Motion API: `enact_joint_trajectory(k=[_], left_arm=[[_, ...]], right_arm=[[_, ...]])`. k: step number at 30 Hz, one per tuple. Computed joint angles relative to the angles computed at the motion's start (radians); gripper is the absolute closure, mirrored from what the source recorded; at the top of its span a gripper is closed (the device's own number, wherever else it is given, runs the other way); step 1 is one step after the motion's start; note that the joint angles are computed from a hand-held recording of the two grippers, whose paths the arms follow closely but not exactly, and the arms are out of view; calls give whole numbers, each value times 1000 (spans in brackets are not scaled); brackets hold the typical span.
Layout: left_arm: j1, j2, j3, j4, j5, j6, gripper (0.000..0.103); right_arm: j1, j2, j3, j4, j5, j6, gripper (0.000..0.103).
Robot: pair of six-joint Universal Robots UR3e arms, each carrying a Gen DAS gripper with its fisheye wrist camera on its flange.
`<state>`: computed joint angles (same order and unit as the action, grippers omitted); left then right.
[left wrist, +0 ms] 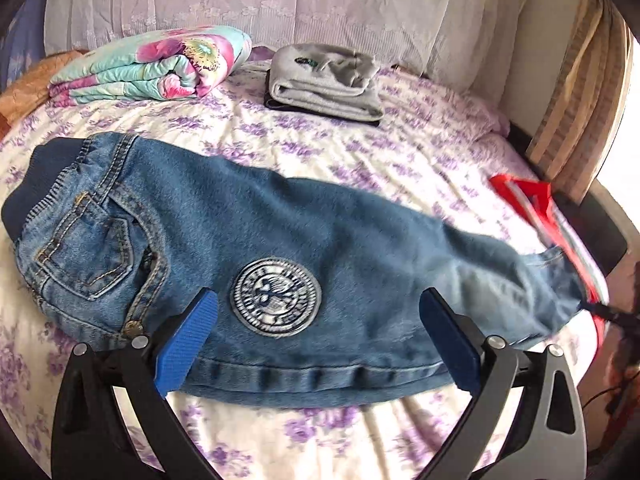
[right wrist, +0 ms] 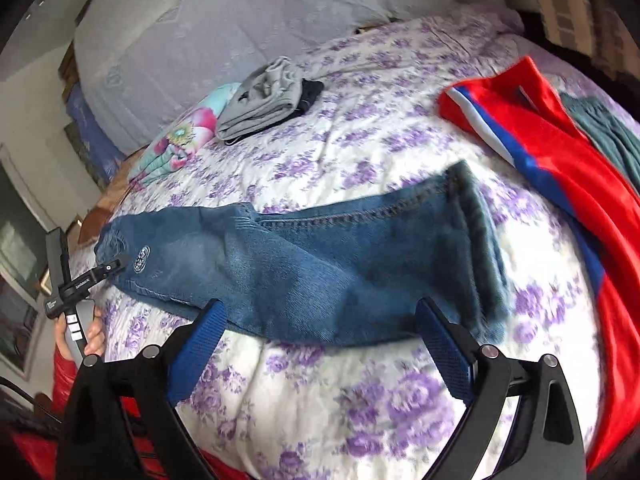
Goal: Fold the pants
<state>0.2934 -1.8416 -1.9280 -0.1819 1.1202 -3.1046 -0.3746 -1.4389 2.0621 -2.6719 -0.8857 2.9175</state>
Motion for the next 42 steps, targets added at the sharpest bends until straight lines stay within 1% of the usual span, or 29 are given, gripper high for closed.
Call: enact_joint_trajectory(k=[2, 3, 4, 5, 6, 7, 8, 9, 12, 13, 14, 15, 16, 18, 20, 21, 22, 23, 25, 27, 28, 29, 30, 31, 32, 35, 37, 39, 42], left_arm=[[-20, -40, 61, -30, -49, -26, 5], [-49, -72, 108, -55, -51, -25, 5], [-85, -106, 149, -73, -27, -20, 5], [-135, -144, 193, -92, 32, -11, 5], [-203, -202, 259, -133, 133, 14, 5], [-275, -256, 304, -133, 270, 40, 5], [-335, -280, 344, -148, 382, 66, 5], [-354, -277, 343, -130, 411, 67, 5], [-312, -258, 308, -126, 320, 53, 5], [-294, -252, 296, -120, 287, 48, 5], [-291, -253, 295, -118, 280, 44, 5], [-289, -250, 290, -115, 283, 50, 5], [-295, -252, 293, -114, 298, 52, 5], [-303, -248, 288, -115, 316, 55, 5], [-298, -243, 281, -115, 307, 57, 5], [-297, -243, 281, -114, 305, 60, 5], [-298, -242, 279, -113, 307, 61, 5], [-299, -241, 278, -112, 308, 60, 5], [-298, -241, 277, -111, 306, 59, 5], [-298, -229, 260, -94, 309, 48, 5], [-295, -218, 241, -73, 305, 41, 5], [-289, -208, 224, -55, 293, 39, 5], [-284, -205, 217, -49, 283, 40, 5], [-282, -208, 225, -63, 280, 41, 5], [-282, -218, 242, -85, 281, 43, 5], [-283, -222, 246, -84, 283, 47, 5], [-278, -220, 238, -76, 273, 47, 5], [-276, -219, 236, -76, 269, 47, 5], [-283, -220, 239, -79, 286, 51, 5]], right_arm=[[-57, -29, 50, 30, 27, 18, 7], [-83, -30, 77, 16, 43, 31, 7], [-107, -12, 100, -12, 67, 52, 7], [-129, 32, 110, -50, 104, 86, 7], [-148, 81, 123, -114, 145, 128, 7], [-167, 119, 153, -217, 183, 174, 6], [-168, 161, 159, -324, 194, 237, 6], [-162, 196, 150, -400, 193, 291, 6], [-111, 313, 105, -636, 147, 395, 7], [-87, 344, 101, -721, 98, 423, 16], [-58, 368, 102, -796, 31, 446, 35], [-52, 395, 101, -841, 24, 451, 46], [-68, 421, 98, -855, 73, 451, 64], [-117, 419, 118, -901, 145, 477, 66], [-173, 356, 135, -933, 158, 466, 83], [-202, 332, 136, -941, 170, 478, 87], [-233, 306, 141, -930, 175, 482, 97], [-256, 286, 140, -902, 163, 473, 101], [-290, 272, 144, -787, 159, 416, 100], [-322, 289, 183, -713, 221, 368, 96], [-323, 282, 203, -672, 224, 345, 82], [-324, 271, 229, -649, 230, 324, 50], [-330, 258, 266, -671, 247, 308, 46], [-323, 222, 294, -667, 231, 292, 45], [-322, 171, 319, -623, 223, 263, 45], [-345, 71, 371, -444, 291, 170, 45], [-348, 64, 398, -417, 327, 145, 44], [-308, 155, 364, -462, 358, 185, 44], [-197, 321, 239, -668, 306, 338, 44]])
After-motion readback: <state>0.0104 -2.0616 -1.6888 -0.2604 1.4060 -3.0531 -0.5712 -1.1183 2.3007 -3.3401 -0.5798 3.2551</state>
